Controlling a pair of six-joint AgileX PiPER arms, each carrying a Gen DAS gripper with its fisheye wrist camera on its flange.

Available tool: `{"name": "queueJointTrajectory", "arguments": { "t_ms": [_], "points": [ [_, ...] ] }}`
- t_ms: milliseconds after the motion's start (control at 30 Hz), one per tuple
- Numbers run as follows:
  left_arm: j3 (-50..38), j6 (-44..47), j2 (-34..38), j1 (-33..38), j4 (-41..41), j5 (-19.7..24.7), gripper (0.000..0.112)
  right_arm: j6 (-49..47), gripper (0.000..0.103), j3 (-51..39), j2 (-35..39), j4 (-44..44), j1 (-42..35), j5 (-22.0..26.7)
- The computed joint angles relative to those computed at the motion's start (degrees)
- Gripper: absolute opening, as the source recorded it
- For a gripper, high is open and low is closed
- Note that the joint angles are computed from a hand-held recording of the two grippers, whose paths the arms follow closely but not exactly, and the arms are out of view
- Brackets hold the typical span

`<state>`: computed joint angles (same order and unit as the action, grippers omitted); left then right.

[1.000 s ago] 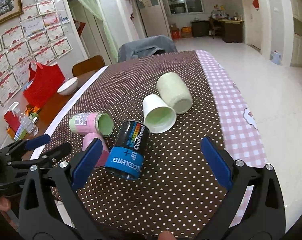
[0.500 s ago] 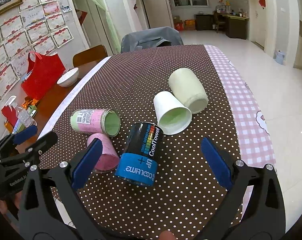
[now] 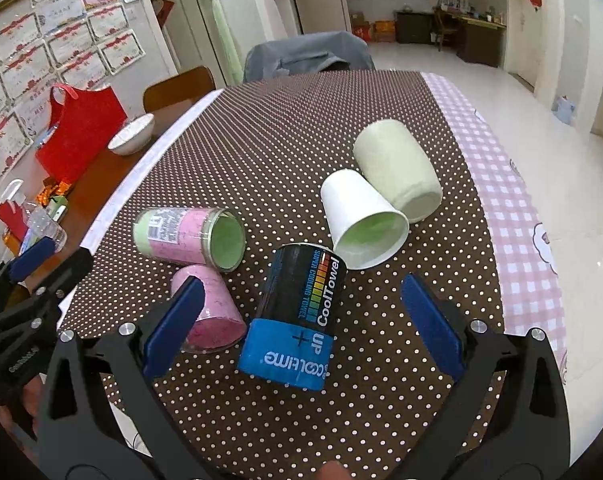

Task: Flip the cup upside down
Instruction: 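Move the right tool to the black-and-blue can and grasp it, then lift the can with the right tool and turn its silver lid upward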

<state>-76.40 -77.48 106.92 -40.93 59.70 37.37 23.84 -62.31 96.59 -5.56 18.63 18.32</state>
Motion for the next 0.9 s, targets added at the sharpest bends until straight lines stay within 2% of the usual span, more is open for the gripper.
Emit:
{"name": "queueJointTrajectory", "arguments": {
  "t_ms": [400, 633, 900],
  "points": [
    [-1.5, 1.2, 4.7, 4.8, 2.5, -7.3, 0.079, -4.1, 0.097, -13.8, 12.9, 6.9, -1.5, 11.5],
    [-2.5, 6.7, 6.9, 7.5, -2.8, -11.2, 0.079, -7.1, 0.096, -23.2, 20.0, 11.4, -2.7, 20.6],
    [-4.4, 14.1, 8.1, 7.9, -8.6, -12.7, 0.079, -12.9, 0.080, -30.9, 27.2, 18.9, -6.0, 28.5]
  ]
}}
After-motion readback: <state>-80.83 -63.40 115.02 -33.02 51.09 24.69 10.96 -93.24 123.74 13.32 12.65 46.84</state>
